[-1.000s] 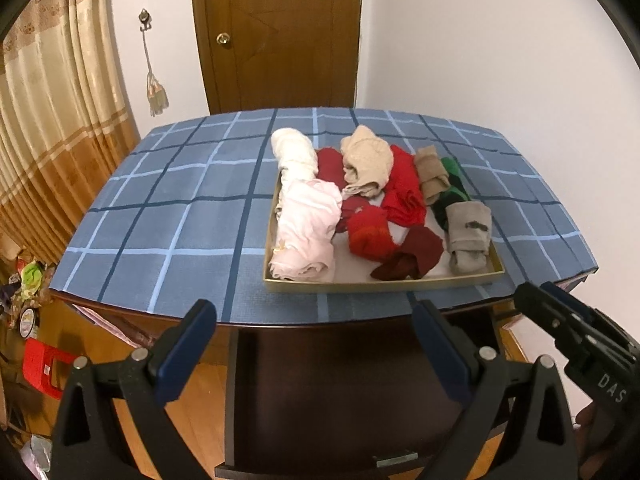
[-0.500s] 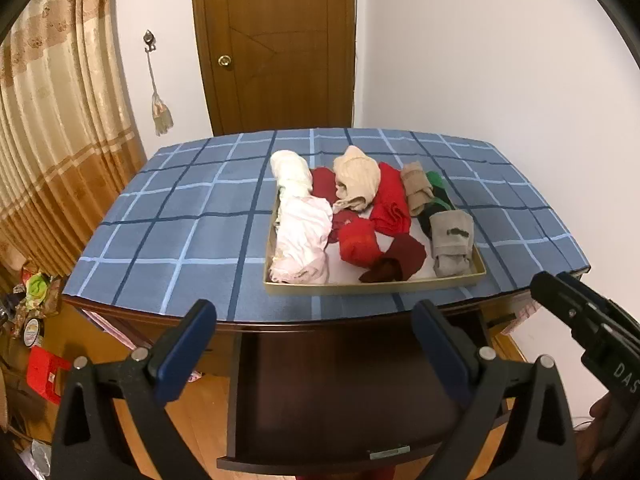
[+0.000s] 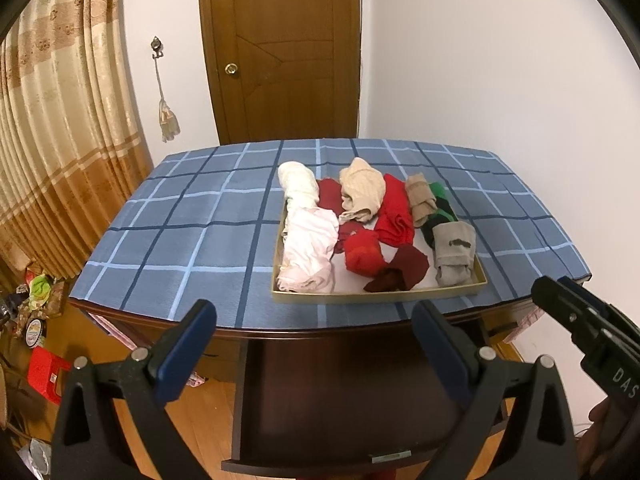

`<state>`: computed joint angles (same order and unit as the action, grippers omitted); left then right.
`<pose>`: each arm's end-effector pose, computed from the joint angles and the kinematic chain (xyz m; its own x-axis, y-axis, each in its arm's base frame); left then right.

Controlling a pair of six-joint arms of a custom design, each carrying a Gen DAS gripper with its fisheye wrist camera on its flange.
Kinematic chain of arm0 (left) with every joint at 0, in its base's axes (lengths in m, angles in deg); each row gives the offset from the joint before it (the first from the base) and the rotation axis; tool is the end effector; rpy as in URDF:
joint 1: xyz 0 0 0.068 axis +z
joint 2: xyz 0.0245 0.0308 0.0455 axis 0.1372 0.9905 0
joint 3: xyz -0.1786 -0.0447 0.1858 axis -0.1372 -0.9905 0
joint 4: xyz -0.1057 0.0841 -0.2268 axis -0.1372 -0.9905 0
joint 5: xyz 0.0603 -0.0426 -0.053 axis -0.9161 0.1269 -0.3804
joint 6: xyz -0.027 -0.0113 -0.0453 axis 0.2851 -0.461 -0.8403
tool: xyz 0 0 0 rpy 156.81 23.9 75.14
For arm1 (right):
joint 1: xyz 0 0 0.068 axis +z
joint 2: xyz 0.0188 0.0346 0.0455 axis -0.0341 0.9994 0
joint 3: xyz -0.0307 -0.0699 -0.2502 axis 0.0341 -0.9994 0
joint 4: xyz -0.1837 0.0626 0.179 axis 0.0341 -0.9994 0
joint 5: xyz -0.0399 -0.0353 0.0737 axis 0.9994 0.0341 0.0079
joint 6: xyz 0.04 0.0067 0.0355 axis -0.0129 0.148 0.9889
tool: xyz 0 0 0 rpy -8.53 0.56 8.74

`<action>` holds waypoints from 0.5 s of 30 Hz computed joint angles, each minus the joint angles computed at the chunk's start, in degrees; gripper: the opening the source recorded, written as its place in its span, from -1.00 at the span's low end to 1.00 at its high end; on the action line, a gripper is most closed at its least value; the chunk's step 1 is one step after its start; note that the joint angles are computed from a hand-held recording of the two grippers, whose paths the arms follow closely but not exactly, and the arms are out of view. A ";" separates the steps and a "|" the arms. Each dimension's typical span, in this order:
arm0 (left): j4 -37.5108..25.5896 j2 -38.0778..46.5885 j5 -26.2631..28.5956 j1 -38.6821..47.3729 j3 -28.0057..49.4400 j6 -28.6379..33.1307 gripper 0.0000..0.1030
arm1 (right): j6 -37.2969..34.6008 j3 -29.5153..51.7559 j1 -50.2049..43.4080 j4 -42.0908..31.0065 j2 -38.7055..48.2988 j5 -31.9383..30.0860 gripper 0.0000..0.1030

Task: Take underwear out of drawer

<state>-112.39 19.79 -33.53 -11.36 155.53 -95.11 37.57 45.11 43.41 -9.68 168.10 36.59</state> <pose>0.2301 -0.0746 0.3512 -0.6839 0.0920 -0.7237 0.1271 0.9919 0.0060 0.2421 0.2215 0.3490 -0.6053 0.2661 -0.7502 0.0568 0.9545 0.2928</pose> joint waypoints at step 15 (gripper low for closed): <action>-0.46 -0.13 -0.13 0.55 0.82 0.41 0.94 | 1.23 -0.35 0.36 -0.06 0.00 0.13 0.08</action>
